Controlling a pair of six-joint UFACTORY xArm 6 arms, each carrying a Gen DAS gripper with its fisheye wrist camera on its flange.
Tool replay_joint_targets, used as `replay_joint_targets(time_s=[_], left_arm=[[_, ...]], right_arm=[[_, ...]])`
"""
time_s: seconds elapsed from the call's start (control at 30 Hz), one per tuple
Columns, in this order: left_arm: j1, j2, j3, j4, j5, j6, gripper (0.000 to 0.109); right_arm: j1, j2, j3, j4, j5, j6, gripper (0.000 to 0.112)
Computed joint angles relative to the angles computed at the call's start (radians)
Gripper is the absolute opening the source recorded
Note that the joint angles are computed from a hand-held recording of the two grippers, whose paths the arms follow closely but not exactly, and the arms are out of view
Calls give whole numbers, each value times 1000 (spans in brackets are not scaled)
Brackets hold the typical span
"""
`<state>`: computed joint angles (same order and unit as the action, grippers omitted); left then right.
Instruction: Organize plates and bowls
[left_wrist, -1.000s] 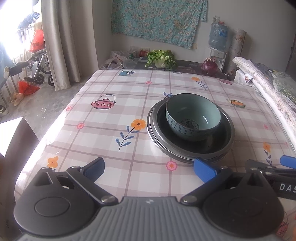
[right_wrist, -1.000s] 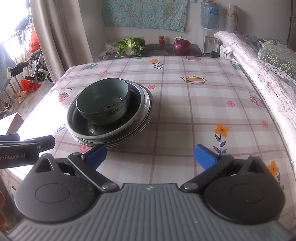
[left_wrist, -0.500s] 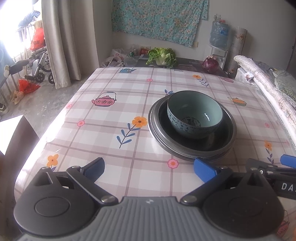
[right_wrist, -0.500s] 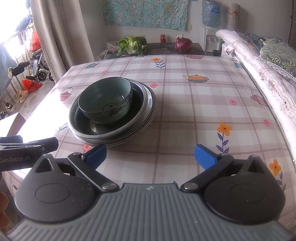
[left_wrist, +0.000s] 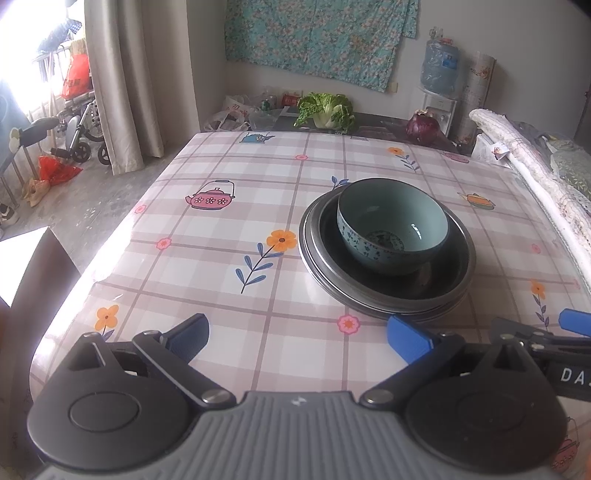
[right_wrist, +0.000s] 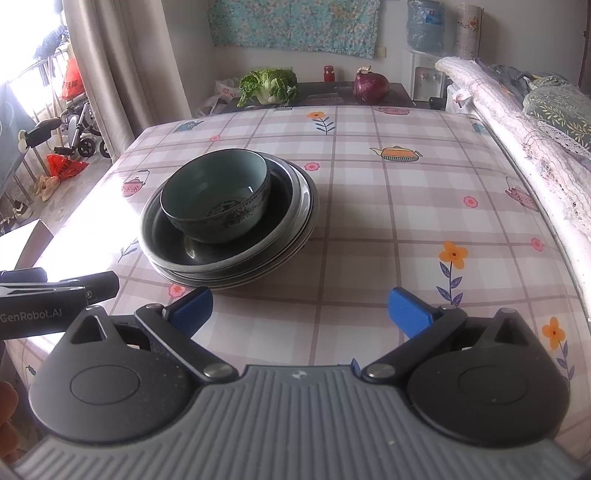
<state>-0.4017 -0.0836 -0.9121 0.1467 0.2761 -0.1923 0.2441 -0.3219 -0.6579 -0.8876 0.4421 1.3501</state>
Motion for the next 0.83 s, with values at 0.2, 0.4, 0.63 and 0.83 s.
replay_joint_targets(time_s=[0.2,0.4,0.63,0.83], left_arm=[[0,0,-1,3,1,-1,103],[0,0,0,7,2,-6,103],[3,-5,7,30,2,-25,103],[2,-9,7,44,8,-39,103]], right_arm=[[0,1,1,-6,-3,9,102],[-1,3,0,-5,-7,6,102],[-3,7,3,-4,-15,11,102],[-2,6,4,2,-17,9,102]])
